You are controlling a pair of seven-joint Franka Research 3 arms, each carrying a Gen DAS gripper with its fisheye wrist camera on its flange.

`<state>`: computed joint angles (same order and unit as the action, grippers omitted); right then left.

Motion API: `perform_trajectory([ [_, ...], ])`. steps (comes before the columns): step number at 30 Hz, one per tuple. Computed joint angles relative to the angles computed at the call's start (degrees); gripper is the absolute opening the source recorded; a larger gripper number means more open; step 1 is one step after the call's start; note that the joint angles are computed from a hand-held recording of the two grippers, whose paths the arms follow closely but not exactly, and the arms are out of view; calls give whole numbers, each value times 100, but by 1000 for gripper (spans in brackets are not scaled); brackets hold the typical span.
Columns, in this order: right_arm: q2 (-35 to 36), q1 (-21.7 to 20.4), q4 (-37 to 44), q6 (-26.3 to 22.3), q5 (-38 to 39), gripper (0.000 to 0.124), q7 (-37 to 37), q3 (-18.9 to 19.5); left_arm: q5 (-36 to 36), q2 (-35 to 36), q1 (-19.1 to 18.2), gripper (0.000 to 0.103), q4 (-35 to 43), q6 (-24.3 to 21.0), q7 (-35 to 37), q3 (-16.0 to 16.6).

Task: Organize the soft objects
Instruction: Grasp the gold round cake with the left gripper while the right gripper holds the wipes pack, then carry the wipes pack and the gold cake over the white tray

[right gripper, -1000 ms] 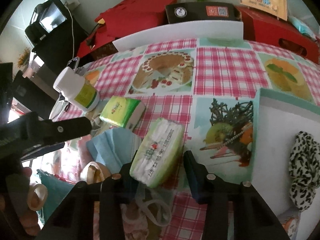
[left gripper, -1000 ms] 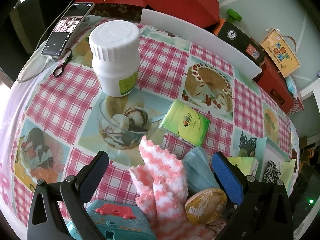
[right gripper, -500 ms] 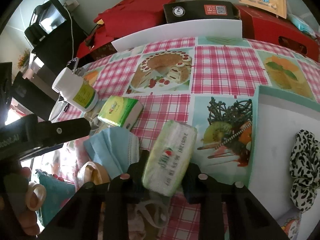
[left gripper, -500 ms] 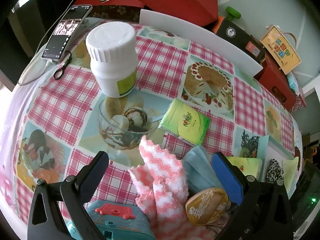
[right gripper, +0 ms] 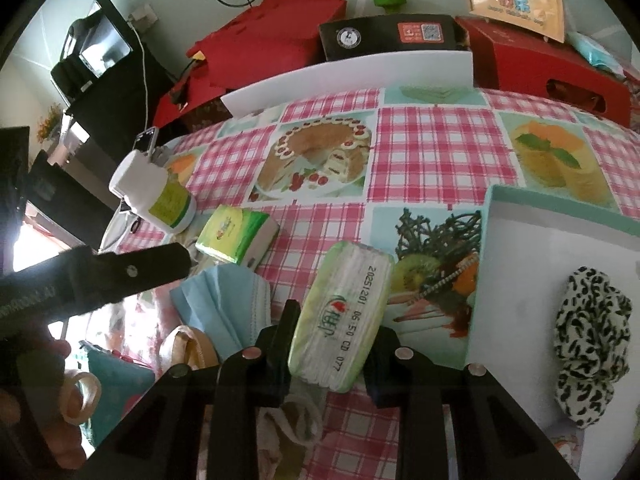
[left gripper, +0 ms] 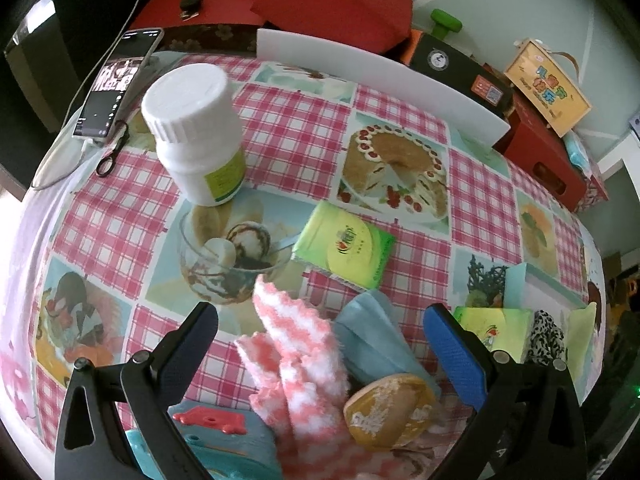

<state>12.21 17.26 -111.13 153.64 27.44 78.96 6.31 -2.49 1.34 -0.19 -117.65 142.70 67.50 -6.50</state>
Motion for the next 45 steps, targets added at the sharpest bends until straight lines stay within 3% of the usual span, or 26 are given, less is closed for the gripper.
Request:
perform_trajectory([
  [14,-524,-84,-265,31,-356,30,427,-201,-210,-305,-222,100,-111,-354,506,-95],
  [16,-660,-61,-359,4,-727,30,710,-266,-173,-345,-270,93,-140,-439,549,-110],
  [17,-737,-59,-417,-18,-911,30,865,-294,-167,-366,-293,83,-150,-476,578,-116],
  [18,-803,-73,-463,-68,-1008,30,969,-307,-164,-375,-315,80,-147,-534,607,-121],
  [25,-1202,-197,-827,-313,-1238,30,1248,-311,-24,-425,-405,77,-164,-706,698,-132],
  [27,-1232,-221,-847,-351,-1224,30,1264,-309,-21,-399,-408,65,-128,-772,714,-122],
  [34,-1196,-239,-811,-350,-1098,30,1161,-288,216,-335,-389,55,-96,-843,614,-127],
  [45,-1119,-233,-758,-402,-965,30,1100,-282,86,-378,-394,53,-153,-693,752,-120],
])
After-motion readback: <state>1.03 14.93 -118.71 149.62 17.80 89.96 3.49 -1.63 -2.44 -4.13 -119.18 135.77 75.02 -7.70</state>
